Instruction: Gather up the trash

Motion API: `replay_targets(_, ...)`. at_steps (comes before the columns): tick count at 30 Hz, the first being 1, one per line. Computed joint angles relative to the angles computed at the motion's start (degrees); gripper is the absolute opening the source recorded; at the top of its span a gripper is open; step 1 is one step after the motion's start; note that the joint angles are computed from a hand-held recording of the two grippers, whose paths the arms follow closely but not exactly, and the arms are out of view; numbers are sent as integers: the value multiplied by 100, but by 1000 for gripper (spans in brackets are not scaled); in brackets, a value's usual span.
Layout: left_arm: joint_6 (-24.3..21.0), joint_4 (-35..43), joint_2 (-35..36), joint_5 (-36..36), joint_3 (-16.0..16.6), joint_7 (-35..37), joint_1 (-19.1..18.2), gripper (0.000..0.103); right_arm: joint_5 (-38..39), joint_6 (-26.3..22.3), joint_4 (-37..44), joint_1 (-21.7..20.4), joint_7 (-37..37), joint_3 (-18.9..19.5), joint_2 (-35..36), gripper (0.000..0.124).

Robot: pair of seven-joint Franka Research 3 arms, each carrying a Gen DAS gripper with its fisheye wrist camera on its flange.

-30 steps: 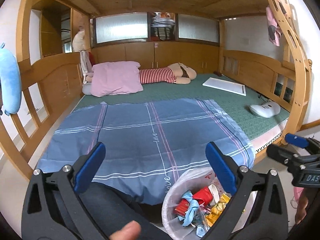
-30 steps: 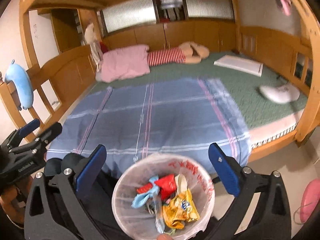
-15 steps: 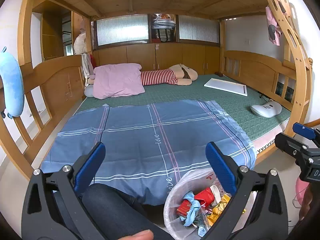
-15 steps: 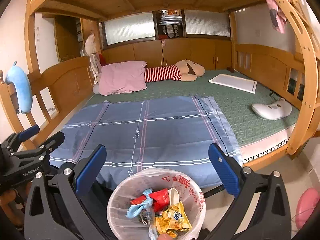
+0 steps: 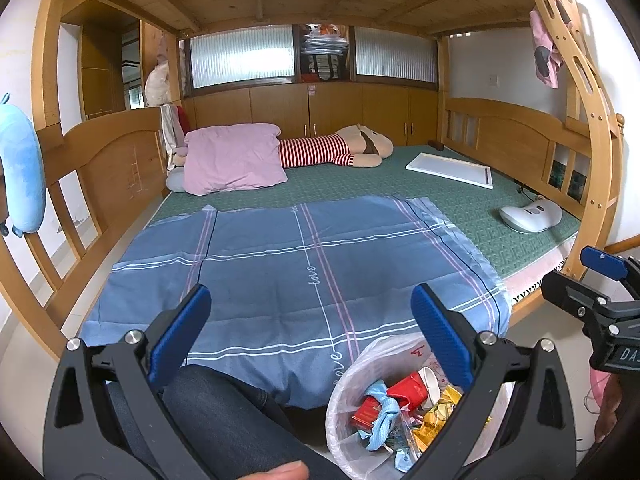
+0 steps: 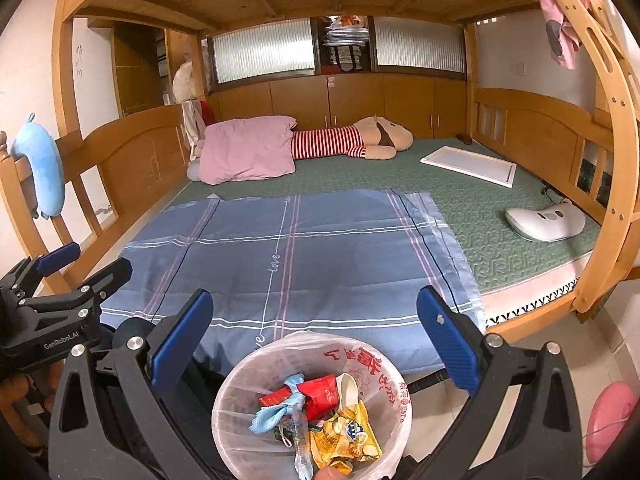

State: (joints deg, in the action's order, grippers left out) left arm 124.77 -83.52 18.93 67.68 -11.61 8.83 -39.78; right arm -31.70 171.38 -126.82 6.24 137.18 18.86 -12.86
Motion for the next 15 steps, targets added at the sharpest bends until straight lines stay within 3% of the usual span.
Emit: replay_targets(15,26,-4,14,-49,-8,48,2,100,-110,-39,5,33,123,-55,36,100)
